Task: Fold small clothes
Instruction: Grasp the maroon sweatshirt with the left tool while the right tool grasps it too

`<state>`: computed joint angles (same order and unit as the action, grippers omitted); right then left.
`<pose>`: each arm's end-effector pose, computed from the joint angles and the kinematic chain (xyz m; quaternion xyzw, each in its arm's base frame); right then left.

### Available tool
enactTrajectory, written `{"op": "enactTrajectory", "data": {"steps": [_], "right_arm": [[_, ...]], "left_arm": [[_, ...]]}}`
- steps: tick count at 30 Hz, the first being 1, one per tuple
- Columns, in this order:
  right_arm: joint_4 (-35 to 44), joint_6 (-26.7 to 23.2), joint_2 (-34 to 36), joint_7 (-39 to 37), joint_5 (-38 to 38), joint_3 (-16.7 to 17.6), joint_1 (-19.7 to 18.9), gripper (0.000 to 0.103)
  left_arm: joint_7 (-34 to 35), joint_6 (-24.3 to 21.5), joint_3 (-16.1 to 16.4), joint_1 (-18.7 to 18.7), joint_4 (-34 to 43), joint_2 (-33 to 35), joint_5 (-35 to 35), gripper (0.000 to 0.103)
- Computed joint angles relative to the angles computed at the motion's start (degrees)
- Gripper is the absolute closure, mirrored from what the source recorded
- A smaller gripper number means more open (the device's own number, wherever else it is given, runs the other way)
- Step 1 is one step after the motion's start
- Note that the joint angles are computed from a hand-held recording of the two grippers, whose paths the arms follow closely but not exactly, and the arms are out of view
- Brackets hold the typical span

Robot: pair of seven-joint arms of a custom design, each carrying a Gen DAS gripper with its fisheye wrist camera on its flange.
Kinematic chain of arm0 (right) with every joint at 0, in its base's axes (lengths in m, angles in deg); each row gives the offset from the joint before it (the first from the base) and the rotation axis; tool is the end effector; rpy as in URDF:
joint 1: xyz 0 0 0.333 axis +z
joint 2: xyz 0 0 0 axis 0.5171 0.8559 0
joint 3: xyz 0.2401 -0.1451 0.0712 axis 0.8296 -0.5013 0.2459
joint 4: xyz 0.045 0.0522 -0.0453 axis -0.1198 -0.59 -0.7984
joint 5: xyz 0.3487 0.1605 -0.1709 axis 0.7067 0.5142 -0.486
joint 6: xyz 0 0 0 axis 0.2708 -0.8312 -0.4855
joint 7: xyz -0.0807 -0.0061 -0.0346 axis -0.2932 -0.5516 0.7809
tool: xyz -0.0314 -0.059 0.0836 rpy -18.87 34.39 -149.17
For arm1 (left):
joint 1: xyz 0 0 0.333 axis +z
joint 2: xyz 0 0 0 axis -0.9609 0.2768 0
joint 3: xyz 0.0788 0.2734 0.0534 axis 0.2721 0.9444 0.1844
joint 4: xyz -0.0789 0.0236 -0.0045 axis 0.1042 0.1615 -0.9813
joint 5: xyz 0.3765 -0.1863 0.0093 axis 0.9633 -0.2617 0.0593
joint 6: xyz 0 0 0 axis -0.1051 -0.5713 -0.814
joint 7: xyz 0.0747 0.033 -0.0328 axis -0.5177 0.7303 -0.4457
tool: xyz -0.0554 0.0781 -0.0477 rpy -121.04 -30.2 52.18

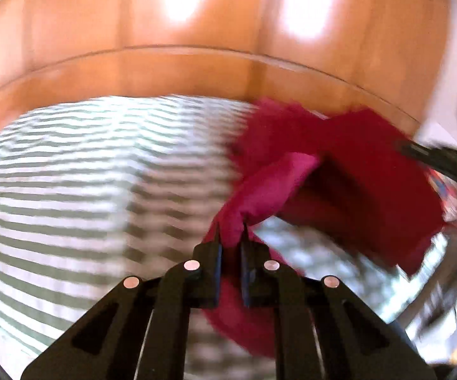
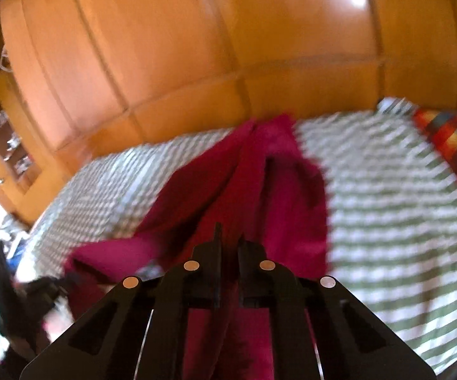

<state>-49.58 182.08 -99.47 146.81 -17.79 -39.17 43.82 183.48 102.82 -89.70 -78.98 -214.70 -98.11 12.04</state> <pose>0.4359 0.2861 0.5868 -0.5150 0.6846 -0.3091 0.4130 0.5340 -0.0677 0.5598 -0.5226 0.7553 -0.3617 0.1600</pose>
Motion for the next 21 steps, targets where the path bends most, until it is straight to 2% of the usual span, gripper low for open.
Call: {"op": "enactTrajectory", "data": {"steps": [2, 4, 5, 8, 10, 11, 13, 14, 15, 16, 17, 18, 20, 21], "right_arm": [[-0.4, -6.1, -2.8, -0.5, -1.4, 0.3, -1.4, 0.096], [-0.6, -9.4, -4.1, -1.6, -1.4, -0.2, -2.2, 0.096], [0.2, -13.5, -4.3, -2.6, -2.2, 0.2, -3.3, 0.096], [2.4, -22.0, -2.7, -5.2, -3.4, -0.4, -5.1, 0.096], [4.3, -28.6, -0.5, -6.6, -5.5, -0.5, -6.1, 0.096], [5.0, -30.6, 0.6, -7.1, -5.5, -1.6, -6.4, 0.096], [6.5, -33.2, 2.7, -7.5, -5.1, -3.5, -6.3, 0.096], [7.2, -33.7, 3.9, -8.1, -4.7, -4.7, -6.3, 0.095], [7.5, -33.6, 4.5, -8.2, -4.3, -5.7, -6.1, 0.092], [7.5, -32.9, 4.8, -8.1, -3.8, -6.6, -6.0, 0.076], [7.4, -32.2, 4.9, -7.6, -2.9, -7.4, -5.9, 0.048], [6.7, -32.1, 4.5, -6.2, -3.0, -7.4, -5.7, 0.037], [3.7, -29.5, 2.0, -2.4, -4.8, -7.2, -5.5, 0.033], [2.4, -27.6, 0.9, -2.7, -3.8, -7.5, -4.9, 0.033]], "left_arm": [[-8.0, 3.9, -1.8, 3.6, 3.8, 3.9, 6.1, 0.095], [-16.0, 6.8, -2.9, 6.3, 7.8, 7.8, 12.1, 0.095], [-19.7, 7.9, -3.3, 7.4, 9.3, 9.1, 15.3, 0.095], [-33.1, 9.6, -4.5, 9.8, 15.0, 14.3, 27.8, 0.095], [-44.5, 8.0, -4.4, 10.2, 20.7, 18.8, 39.0, 0.093], [-46.1, 7.6, -3.9, 9.6, 22.4, 20.1, 40.5, 0.088], [-51.0, 7.9, -2.9, 8.1, 24.8, 22.2, 44.9, 0.056], [-50.6, 9.8, -2.8, 7.6, 24.0, 21.9, 43.6, 0.037], [-49.0, 11.5, -2.8, 7.3, 24.0, 22.5, 41.6, 0.036], [-46.0, 12.5, -3.1, 7.1, 23.1, 22.1, 38.2, 0.036], [-40.1, 12.3, -4.0, 6.8, 20.7, 20.2, 31.9, 0.036], [-33.7, 12.5, -4.5, 6.4, 20.2, 20.4, 25.5, 0.037], [-20.7, 9.0, -5.4, 5.0, 17.8, 18.6, 12.2, 0.043], [-15.9, 6.3, -5.5, 4.3, 17.2, 18.2, 7.9, 0.047]]}}
